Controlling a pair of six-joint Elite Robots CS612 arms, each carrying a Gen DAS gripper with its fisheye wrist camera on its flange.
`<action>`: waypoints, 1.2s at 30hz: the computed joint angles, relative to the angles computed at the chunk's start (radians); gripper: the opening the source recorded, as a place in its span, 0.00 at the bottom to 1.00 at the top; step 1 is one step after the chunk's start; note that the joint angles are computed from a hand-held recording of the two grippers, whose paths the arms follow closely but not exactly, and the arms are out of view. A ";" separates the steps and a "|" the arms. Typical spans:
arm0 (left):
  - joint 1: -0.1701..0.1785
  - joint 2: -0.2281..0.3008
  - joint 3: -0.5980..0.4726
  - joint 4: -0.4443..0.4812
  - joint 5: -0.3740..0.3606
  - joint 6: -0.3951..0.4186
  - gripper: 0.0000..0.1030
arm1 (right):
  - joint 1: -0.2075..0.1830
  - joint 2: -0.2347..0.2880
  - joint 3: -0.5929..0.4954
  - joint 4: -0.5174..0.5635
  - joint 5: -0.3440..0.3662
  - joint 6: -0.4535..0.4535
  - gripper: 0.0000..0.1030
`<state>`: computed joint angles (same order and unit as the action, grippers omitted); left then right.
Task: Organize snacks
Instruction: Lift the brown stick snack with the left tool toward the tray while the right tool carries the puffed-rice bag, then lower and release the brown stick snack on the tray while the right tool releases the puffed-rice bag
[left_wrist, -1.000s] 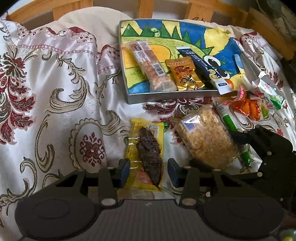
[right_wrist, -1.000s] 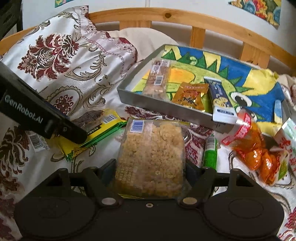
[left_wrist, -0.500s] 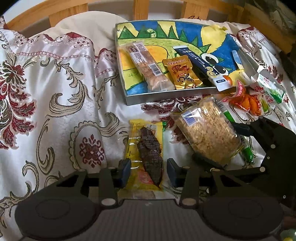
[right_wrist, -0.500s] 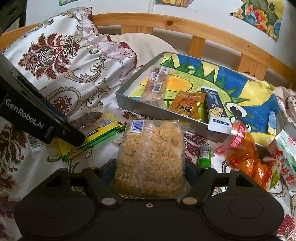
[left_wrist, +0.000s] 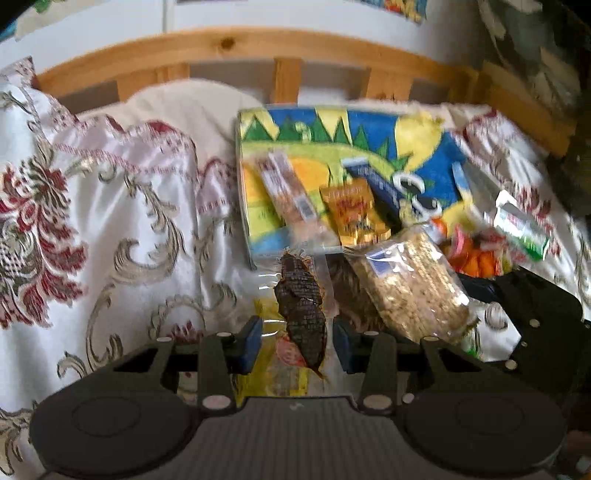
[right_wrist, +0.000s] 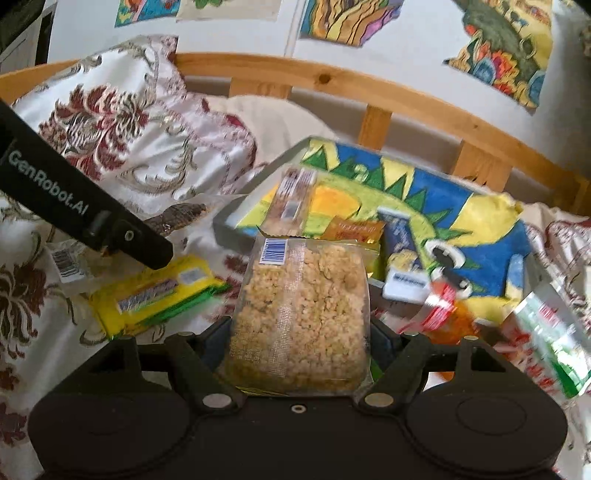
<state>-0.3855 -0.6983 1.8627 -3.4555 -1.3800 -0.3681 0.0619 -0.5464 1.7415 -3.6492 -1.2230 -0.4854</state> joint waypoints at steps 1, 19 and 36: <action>-0.002 0.002 0.000 -0.021 0.014 -0.003 0.44 | -0.002 -0.001 -0.001 -0.016 0.002 0.005 0.75; -0.017 0.116 -0.236 -0.137 0.094 -0.091 0.44 | -0.072 0.032 -0.180 -0.106 0.005 0.069 0.75; -0.006 0.231 -0.401 0.004 0.043 -0.058 0.44 | -0.047 0.093 -0.360 0.233 -0.141 0.176 0.75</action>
